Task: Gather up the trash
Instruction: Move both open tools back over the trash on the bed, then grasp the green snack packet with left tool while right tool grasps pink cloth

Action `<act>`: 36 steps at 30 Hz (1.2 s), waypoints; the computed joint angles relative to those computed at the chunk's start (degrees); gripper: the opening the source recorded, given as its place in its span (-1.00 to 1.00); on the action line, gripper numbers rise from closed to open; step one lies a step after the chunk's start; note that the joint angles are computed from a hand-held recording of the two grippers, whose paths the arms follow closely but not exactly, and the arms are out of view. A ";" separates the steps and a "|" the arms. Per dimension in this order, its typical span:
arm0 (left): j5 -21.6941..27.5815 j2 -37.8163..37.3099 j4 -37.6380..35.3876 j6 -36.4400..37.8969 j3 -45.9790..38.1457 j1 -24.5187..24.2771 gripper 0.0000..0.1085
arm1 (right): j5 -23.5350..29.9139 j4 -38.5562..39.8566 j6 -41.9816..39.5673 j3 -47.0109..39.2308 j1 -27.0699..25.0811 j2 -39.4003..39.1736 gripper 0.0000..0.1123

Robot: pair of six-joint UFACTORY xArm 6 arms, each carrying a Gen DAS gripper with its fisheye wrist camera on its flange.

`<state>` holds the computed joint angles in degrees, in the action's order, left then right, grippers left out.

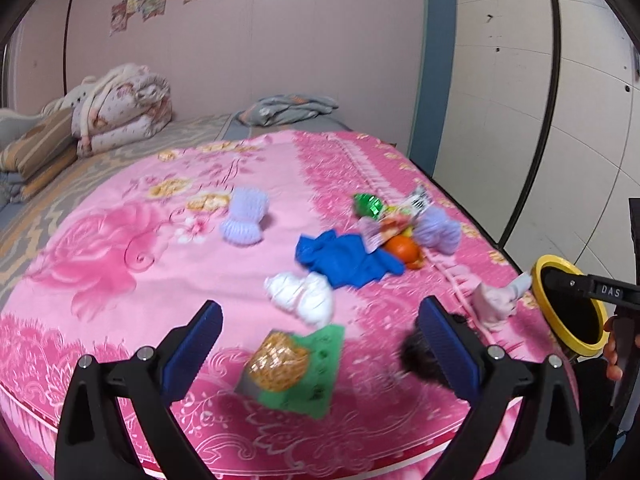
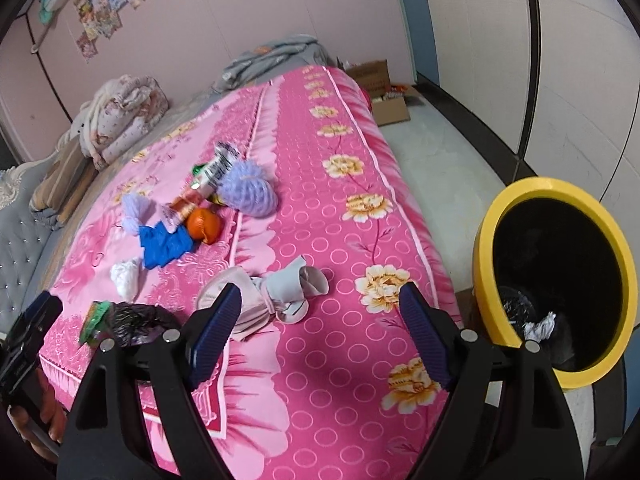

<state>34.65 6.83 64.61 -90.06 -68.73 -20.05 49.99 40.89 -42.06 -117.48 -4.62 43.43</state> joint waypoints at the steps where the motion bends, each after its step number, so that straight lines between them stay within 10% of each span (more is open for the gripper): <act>1: -0.16 0.07 -0.09 -0.23 0.29 0.22 0.75 | 0.42 -0.63 0.73 -1.02 0.18 0.81 0.38; 17: -5.87 4.06 0.28 -2.21 1.21 4.22 0.74 | 1.37 -6.04 5.07 -8.50 3.56 7.95 0.25; 23: -4.38 7.05 -0.45 0.24 -1.36 3.41 0.18 | 0.78 -4.97 3.09 -8.23 4.29 8.34 -0.09; 36: -5.95 8.77 0.61 1.08 -2.40 3.14 -0.16 | -0.96 -1.55 -1.30 -5.14 4.59 6.66 -0.65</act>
